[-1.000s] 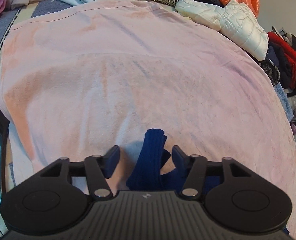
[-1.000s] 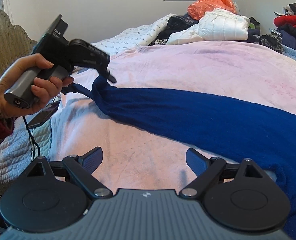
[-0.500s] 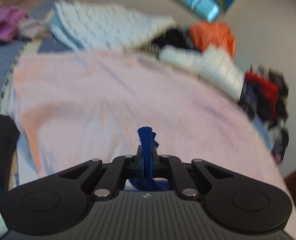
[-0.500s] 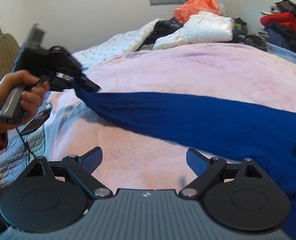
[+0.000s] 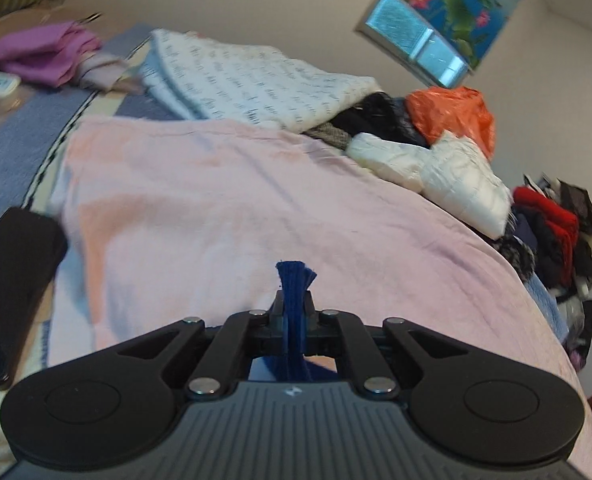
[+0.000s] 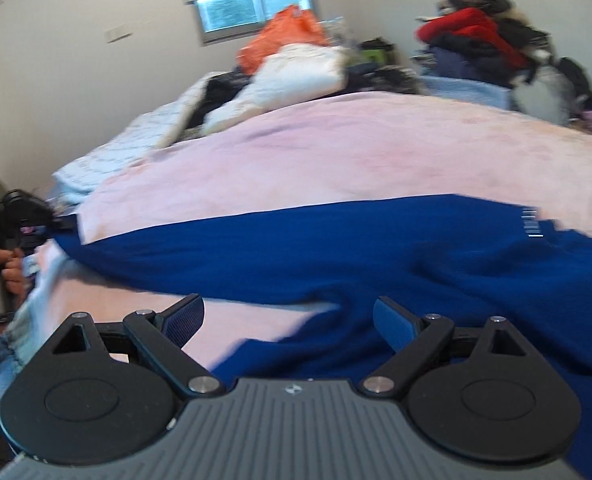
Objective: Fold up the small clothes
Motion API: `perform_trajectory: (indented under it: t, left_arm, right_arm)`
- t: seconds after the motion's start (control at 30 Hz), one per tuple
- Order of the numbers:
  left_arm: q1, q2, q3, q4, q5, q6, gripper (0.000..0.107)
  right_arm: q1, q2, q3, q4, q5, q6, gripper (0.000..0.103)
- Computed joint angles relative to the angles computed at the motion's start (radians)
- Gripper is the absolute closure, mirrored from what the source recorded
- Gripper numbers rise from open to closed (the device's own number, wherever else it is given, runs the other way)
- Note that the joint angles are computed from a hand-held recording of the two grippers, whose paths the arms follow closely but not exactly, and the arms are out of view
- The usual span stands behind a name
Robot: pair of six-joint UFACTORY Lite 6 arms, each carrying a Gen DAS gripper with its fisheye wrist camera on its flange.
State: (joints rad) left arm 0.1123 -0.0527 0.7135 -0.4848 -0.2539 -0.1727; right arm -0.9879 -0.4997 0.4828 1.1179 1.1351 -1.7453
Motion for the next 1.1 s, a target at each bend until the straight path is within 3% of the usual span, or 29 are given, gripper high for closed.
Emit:
perform_trajectory:
  t: [0.3, 0.67, 0.9, 1.1]
  left_arm:
    - [-0.320, 0.146, 0.277, -0.517, -0.017, 0.534, 0.102]
    - [-0.646, 0.595, 0.879, -1.216, -0.046, 1.315, 0.102]
    - [-0.804, 0.842, 1.235, -1.585, -0.108, 1.745, 0.102]
    - [-0.886, 1.071, 1.602, -1.912, -0.219, 2.122, 0.102]
  right_arm:
    - [-0.243, 0.338, 0.204, 0.064, -0.021, -0.059, 0.009]
    - [-0.439, 0.497, 0.267, 0.065, -0.025, -0.123, 0.009]
    - [-0.541, 0.585, 0.325, 0.044, -0.008, -0.149, 0.009]
    - [-0.592, 0.657, 0.360, 0.036, 0.004, -0.158, 0.009]
